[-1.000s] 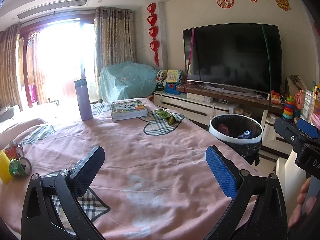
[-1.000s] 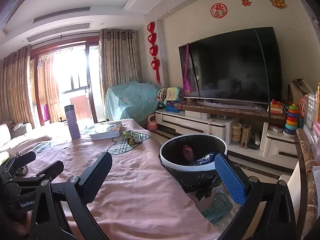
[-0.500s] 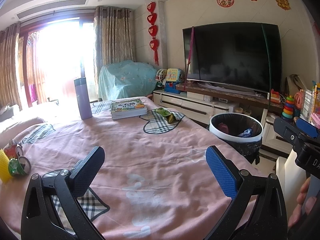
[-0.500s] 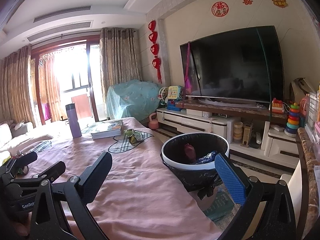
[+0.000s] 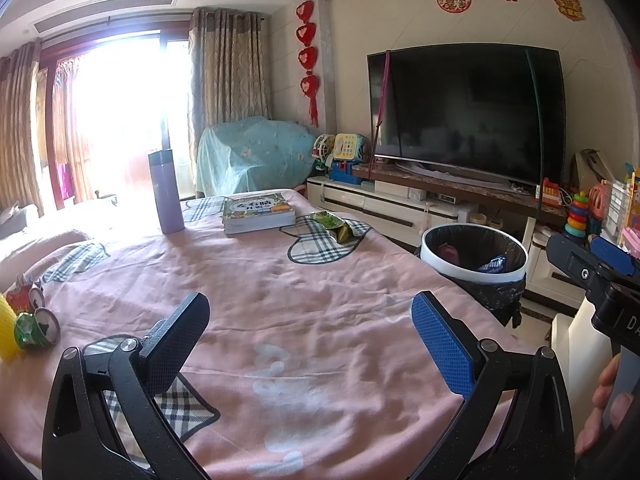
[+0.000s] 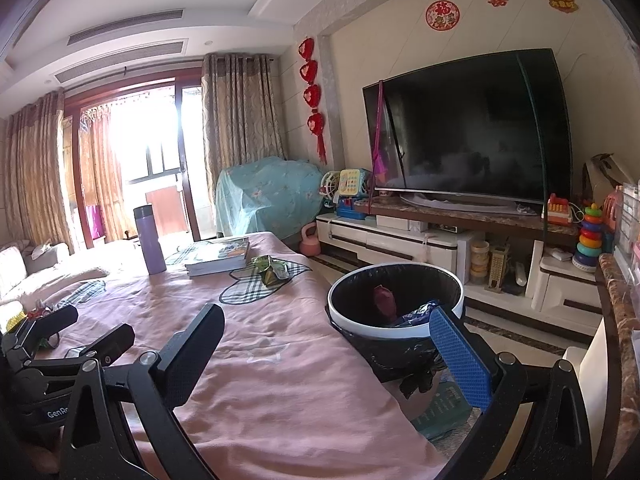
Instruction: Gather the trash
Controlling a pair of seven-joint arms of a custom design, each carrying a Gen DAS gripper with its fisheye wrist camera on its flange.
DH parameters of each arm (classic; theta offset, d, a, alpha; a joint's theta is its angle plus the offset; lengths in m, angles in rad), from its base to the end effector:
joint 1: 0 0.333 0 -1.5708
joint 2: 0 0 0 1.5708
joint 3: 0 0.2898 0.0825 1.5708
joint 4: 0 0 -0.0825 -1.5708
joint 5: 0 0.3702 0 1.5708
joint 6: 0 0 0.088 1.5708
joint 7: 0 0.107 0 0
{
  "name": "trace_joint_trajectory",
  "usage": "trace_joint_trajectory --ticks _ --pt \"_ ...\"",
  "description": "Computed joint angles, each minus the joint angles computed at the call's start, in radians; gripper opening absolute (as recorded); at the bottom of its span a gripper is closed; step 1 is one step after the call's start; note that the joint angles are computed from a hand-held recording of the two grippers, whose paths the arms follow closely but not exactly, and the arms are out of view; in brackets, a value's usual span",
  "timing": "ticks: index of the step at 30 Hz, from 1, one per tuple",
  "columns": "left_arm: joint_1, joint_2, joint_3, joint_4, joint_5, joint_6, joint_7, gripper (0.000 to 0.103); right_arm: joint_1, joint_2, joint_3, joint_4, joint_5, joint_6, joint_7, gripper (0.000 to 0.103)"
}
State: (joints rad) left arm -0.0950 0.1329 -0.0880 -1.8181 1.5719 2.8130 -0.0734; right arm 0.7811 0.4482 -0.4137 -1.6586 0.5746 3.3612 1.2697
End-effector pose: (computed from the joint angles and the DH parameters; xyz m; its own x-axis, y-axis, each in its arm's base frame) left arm 0.5962 -0.1575 0.5012 0.1491 -0.9880 -0.0412 -0.3563 -0.0149 -0.9343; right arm 0.6325 0.2384 0.5061 0.2116 -0.9765 -0.0406 -0.2865 -0.0223 -0.9578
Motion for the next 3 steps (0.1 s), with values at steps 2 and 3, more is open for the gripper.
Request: trace_joint_trajectory --ticks 2,3 --pt "0.004 0.002 0.002 0.001 -0.015 0.007 0.011 0.103 -0.015 0.003 0.014 0.009 -0.005 -0.009 0.003 0.103" --pt "0.005 0.002 0.003 0.001 -0.020 0.011 0.013 0.103 -0.017 0.008 0.014 0.018 -0.009 -0.020 0.009 0.103"
